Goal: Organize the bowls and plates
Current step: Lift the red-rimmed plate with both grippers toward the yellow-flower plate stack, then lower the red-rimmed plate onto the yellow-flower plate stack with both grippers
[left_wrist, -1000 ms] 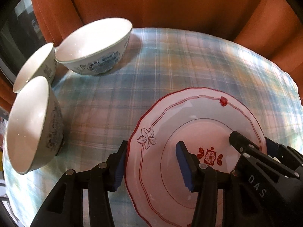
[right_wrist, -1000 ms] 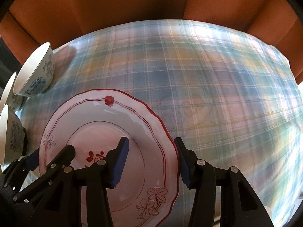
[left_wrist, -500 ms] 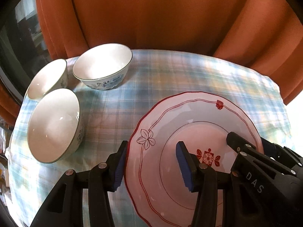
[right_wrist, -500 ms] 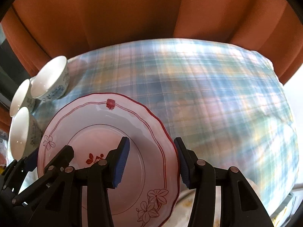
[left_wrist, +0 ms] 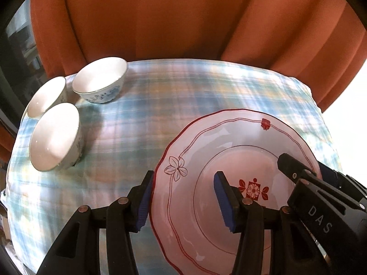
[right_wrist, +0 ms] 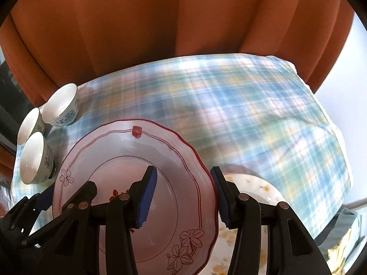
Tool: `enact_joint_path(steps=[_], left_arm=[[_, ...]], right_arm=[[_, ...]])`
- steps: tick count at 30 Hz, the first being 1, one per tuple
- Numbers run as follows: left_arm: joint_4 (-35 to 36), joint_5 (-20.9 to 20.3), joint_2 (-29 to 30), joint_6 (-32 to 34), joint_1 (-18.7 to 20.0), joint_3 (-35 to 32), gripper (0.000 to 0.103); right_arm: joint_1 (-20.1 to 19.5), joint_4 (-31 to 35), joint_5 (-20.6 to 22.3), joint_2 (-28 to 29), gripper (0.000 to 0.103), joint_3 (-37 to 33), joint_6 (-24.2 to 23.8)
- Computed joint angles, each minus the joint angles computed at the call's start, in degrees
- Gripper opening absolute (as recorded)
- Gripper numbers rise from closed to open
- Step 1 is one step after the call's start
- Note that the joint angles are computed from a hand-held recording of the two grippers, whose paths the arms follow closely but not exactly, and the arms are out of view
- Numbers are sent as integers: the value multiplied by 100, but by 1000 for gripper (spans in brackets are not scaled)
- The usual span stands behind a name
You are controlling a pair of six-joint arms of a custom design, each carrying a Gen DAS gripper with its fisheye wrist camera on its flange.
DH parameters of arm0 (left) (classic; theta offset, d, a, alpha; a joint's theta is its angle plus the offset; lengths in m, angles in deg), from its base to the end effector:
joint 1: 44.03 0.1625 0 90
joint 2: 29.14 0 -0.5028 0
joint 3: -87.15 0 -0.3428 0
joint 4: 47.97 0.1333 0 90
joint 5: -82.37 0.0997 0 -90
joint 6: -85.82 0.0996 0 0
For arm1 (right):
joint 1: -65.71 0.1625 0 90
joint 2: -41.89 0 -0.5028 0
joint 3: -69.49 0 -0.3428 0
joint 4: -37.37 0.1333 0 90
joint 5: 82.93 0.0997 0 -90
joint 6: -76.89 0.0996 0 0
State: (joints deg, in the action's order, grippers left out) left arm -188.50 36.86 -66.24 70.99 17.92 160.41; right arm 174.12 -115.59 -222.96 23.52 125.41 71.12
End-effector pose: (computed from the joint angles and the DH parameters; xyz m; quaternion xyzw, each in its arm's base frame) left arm -0.1932 -0.7945 0.2194 0.0587 0.9177 -0.2450 0.3073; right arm 0.3277 -0.8041 0.0970 0.0942 -0.8839 0.2435 0.3881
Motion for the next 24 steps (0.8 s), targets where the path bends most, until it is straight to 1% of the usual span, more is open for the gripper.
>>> enact_joint_path(steps=[4, 7, 13, 16, 24], left_arm=[[-54, 93, 41, -136, -139, 123, 52], [20, 155, 81, -411, -247, 198, 52], [174, 221, 192, -1041, -417, 318, 52], [196, 305, 280, -1262, -515, 346, 52], [155, 480, 537, -1753, -713, 415, 52]], right_arm=[[-68, -280, 103, -329, 53, 520, -49], [-138, -263, 210, -535, 53, 781, -31], [-305, -393, 429, -972, 53, 1378, -249], [-394, -444, 532, -1148, 53, 1578, -402], [-633, -739, 854, -1495, 53, 1916, -1019]])
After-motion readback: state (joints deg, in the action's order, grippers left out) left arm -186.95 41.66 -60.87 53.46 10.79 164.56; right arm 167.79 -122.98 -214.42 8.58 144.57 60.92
